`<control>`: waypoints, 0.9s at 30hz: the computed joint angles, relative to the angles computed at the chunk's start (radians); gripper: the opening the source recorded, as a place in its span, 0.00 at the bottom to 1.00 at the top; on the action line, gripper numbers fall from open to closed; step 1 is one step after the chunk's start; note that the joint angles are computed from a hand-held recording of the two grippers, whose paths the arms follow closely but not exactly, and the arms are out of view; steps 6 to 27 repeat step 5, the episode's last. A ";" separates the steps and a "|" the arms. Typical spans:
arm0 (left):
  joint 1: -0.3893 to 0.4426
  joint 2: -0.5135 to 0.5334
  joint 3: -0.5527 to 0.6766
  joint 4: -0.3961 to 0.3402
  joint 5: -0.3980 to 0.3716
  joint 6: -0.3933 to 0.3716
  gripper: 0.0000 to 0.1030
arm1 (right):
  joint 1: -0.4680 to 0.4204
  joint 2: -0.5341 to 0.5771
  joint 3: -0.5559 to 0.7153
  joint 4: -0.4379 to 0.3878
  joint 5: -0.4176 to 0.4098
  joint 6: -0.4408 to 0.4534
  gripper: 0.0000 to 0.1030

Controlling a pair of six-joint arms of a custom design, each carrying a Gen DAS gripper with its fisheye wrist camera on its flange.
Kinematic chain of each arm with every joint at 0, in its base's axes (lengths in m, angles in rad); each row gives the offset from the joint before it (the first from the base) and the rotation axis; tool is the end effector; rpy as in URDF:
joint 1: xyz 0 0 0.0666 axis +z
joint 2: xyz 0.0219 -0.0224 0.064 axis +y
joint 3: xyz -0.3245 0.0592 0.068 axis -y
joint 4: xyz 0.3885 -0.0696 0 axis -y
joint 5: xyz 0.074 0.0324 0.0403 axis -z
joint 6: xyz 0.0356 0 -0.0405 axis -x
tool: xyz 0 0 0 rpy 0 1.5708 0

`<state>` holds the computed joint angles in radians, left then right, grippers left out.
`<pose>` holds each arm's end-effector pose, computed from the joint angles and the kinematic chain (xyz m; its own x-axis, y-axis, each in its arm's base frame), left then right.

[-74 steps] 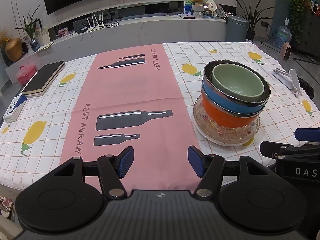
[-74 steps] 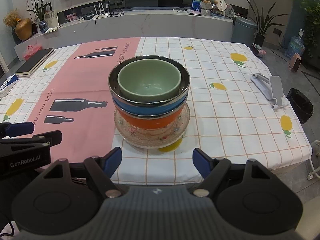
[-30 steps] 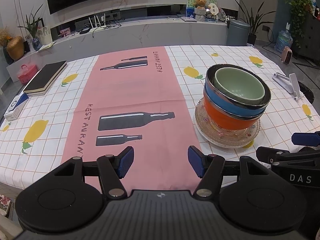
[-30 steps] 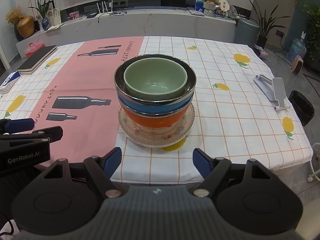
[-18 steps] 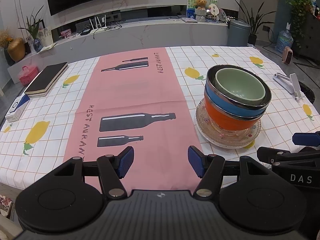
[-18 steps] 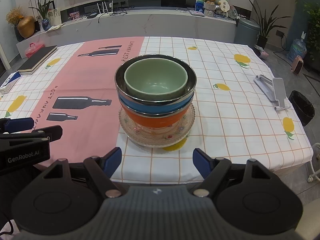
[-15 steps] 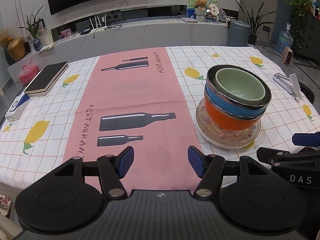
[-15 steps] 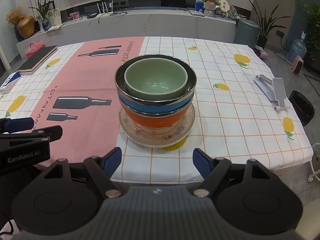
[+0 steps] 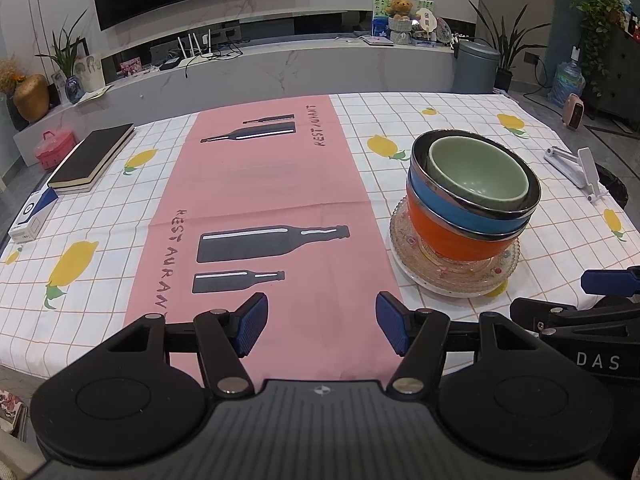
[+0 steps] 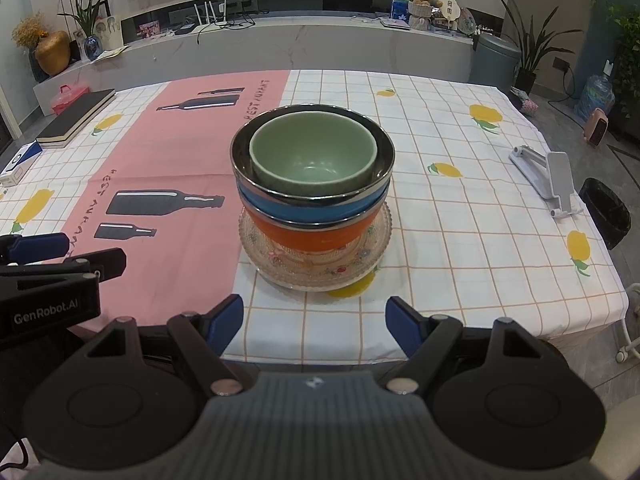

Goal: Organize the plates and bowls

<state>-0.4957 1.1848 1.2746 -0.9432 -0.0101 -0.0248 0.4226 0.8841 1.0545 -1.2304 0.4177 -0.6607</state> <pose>0.3708 -0.2006 0.4089 -0.6510 0.3802 -0.6570 0.4861 0.8736 0.0239 0.2829 0.1110 0.3975 -0.7472 0.2790 -0.6032 0.3351 0.9420 0.0206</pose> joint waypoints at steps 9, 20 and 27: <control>0.000 0.001 0.002 -0.001 -0.001 0.000 0.71 | 0.001 0.000 -0.005 0.004 -0.004 0.000 0.75; 0.000 0.001 0.002 -0.001 -0.001 0.000 0.71 | 0.001 0.000 -0.005 0.004 -0.004 0.000 0.75; 0.000 0.001 0.002 -0.001 -0.001 0.000 0.71 | 0.001 0.000 -0.005 0.004 -0.004 0.000 0.75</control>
